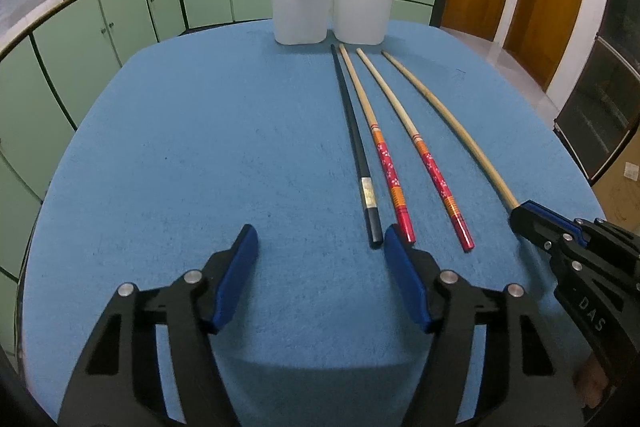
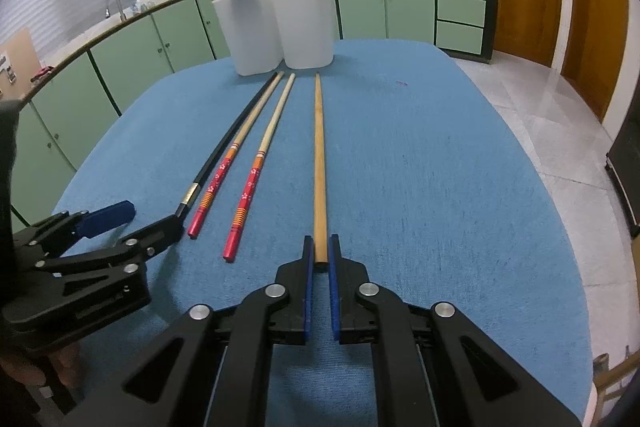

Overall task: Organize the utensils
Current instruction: 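Grasp a black chopstick with the left tool while the right grasps a plain wooden chopstick, then lift both chopsticks and lower them upright into the white holder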

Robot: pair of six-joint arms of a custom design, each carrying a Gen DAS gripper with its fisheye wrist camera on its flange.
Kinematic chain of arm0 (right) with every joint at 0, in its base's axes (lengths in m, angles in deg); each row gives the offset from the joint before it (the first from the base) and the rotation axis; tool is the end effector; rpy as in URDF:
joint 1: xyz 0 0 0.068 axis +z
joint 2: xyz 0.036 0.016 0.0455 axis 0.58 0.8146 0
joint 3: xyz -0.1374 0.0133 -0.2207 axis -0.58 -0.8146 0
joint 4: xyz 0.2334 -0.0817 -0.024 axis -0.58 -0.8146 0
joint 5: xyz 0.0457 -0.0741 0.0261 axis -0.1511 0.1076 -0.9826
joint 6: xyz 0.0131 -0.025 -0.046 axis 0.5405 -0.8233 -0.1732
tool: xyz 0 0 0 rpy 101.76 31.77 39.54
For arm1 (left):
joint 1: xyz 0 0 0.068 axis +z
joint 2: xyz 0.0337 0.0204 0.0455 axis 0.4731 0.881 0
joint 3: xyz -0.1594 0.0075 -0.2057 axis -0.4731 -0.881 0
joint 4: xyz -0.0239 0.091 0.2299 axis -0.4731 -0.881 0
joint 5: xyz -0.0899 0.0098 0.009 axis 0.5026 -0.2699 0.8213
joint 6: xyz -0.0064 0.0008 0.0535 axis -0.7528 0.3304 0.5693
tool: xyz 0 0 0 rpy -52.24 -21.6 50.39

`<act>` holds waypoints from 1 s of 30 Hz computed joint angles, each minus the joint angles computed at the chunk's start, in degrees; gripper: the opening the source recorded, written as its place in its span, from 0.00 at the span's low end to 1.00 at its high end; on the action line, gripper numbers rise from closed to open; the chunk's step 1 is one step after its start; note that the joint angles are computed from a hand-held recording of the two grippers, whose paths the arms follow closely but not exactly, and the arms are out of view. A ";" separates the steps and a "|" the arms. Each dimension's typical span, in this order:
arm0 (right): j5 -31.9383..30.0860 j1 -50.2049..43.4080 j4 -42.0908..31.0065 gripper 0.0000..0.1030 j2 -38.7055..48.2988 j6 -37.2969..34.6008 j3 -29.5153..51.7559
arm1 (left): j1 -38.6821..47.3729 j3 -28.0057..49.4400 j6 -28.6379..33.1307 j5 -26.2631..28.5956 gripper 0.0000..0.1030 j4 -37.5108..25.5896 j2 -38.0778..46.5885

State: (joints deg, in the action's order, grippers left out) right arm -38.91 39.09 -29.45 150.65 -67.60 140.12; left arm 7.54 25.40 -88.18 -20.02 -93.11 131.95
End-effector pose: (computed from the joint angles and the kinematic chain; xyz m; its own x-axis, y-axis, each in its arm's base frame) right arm 0.3123 0.0309 0.2141 -0.7406 -0.1477 -0.6555 -0.3357 0.9264 0.1705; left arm 0.2512 -0.0842 0.2661 -0.7752 -0.0947 -0.6246 -0.1146 0.9934 -0.0084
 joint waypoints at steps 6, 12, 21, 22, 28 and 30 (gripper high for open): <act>-1.41 -0.57 0.07 0.07 0.55 0.25 0.19 | -1.09 0.76 0.18 0.17 0.40 0.50 1.00; -3.35 -1.61 0.03 0.07 0.54 0.43 -0.12 | -3.11 1.37 0.65 0.19 0.13 1.18 2.03; -2.67 -1.29 0.86 0.07 0.14 0.12 -1.02 | -3.66 1.60 -0.27 0.02 0.06 1.42 2.42; -2.71 -1.28 0.89 0.07 0.13 0.20 -1.06 | -3.65 1.64 -0.44 0.03 0.06 1.37 2.41; 0.20 -0.09 -0.92 0.06 -2.19 -1.59 -0.82 | -3.94 2.52 -0.76 -0.58 0.06 -0.89 0.55; 0.34 -0.36 -1.81 0.06 -3.98 -2.64 -0.58 | -4.28 3.27 -0.01 -1.90 0.06 -2.13 -0.65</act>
State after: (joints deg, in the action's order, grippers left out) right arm -38.57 38.73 -31.25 146.67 -70.24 139.55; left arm 3.25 28.66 -88.19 -21.92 -95.24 131.29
